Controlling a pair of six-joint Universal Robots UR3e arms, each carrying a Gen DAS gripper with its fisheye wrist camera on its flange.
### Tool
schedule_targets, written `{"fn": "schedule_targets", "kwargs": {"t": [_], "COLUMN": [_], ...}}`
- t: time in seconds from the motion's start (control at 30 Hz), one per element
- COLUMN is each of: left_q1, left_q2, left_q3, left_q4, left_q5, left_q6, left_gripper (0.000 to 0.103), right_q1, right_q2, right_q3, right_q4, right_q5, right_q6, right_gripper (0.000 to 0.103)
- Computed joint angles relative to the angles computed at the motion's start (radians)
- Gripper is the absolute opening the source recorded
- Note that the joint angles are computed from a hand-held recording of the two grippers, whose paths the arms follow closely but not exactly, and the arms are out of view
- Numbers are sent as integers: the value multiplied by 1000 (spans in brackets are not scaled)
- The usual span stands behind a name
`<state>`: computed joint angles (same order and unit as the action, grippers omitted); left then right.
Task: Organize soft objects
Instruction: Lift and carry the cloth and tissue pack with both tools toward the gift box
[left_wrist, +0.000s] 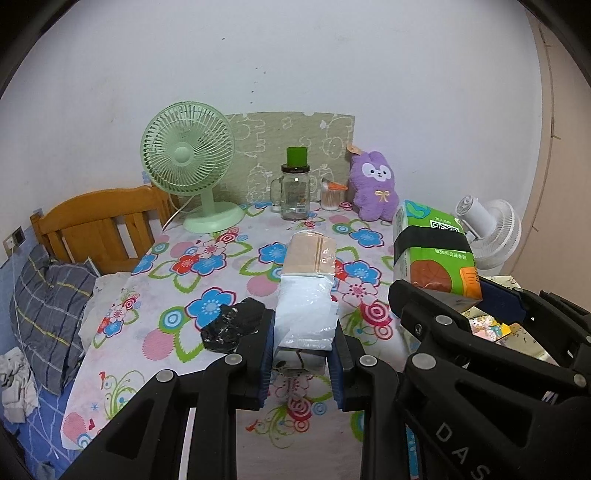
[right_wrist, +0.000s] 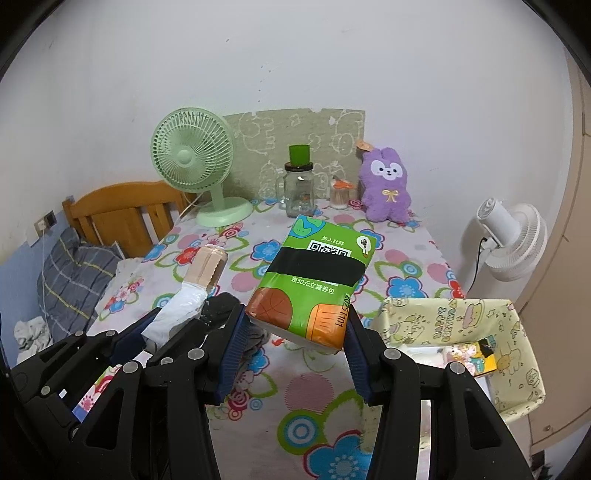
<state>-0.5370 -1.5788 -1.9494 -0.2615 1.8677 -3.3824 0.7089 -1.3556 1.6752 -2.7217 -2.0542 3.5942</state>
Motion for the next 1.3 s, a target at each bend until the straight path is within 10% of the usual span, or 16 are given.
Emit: {"fn": "schedule_targets", "kwargs": {"t": [1.3], "left_q1": [-213], "left_q2": [-316], "left_q3": [392], "left_q4": [-75], "left_q5": [28], "left_q6": [-44], "left_gripper": [25], "right_q1": [-222], "right_q2": [-354], "right_q3": [366], "right_q4": [-53], "right_q5": [62], "right_q6": [-83], "right_gripper": [53]}}
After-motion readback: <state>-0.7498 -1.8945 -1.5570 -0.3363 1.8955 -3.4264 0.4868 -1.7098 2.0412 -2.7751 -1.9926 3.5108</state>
